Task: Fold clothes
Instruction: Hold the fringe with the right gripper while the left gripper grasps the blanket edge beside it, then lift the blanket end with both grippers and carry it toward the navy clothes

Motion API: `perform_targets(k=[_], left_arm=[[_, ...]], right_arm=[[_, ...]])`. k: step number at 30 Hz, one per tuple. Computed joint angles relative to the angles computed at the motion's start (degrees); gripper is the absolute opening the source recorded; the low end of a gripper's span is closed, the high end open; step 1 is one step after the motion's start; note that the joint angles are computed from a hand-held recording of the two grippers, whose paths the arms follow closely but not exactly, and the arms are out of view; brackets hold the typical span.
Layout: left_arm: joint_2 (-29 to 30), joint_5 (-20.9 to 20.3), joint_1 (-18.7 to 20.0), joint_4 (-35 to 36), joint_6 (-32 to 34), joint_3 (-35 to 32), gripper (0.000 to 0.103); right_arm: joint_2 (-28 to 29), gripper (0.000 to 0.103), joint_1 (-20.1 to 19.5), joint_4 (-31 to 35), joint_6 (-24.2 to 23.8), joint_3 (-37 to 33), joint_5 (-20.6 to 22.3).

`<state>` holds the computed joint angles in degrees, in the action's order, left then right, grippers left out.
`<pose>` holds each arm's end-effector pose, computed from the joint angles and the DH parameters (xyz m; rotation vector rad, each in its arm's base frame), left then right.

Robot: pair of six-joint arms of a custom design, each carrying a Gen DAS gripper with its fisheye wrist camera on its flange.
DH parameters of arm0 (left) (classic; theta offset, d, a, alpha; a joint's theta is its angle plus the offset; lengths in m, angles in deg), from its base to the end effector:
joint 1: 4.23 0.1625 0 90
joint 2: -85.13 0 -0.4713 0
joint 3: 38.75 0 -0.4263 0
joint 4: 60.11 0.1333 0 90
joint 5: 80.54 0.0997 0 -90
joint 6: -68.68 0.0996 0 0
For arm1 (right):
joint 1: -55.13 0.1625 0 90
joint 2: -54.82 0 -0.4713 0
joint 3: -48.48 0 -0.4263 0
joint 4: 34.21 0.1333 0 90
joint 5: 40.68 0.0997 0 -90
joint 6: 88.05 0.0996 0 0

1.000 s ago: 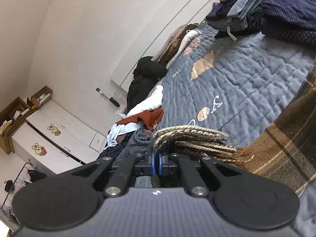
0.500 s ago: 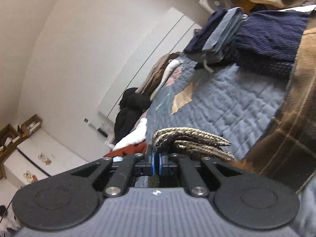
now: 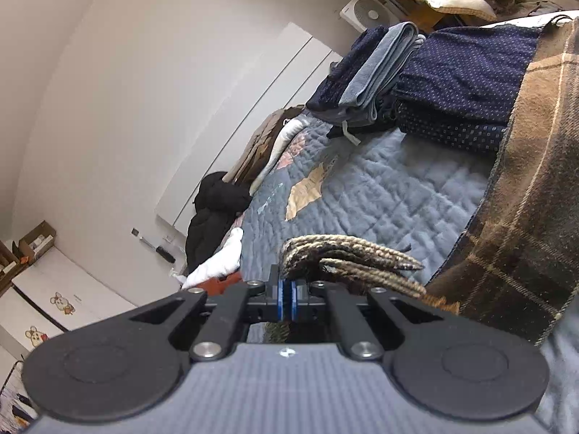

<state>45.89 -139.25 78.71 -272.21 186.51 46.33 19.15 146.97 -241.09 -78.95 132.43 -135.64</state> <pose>0.0892 -0.7853 0.2314 1.3727 1.1499 -0.3768 0.1502 -0.7909 0.1758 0.2379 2.5535 -1.7513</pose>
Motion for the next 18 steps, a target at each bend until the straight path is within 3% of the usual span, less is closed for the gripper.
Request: perform_targets(k=[7, 18], left_arm=[[-0.99, -1.73, 1.23, 0.73, 6.86, -4.15, 0.012], [-1.05, -0.08, 6.26, -0.25, 17.21, -19.27, 0.012]], right_arm=[[1.7, 0.004, 1.5, 3.7, -1.03, -1.98, 0.32], [9.57, 0.004, 5.87, 16.8, -3.43, -10.04, 4.97]])
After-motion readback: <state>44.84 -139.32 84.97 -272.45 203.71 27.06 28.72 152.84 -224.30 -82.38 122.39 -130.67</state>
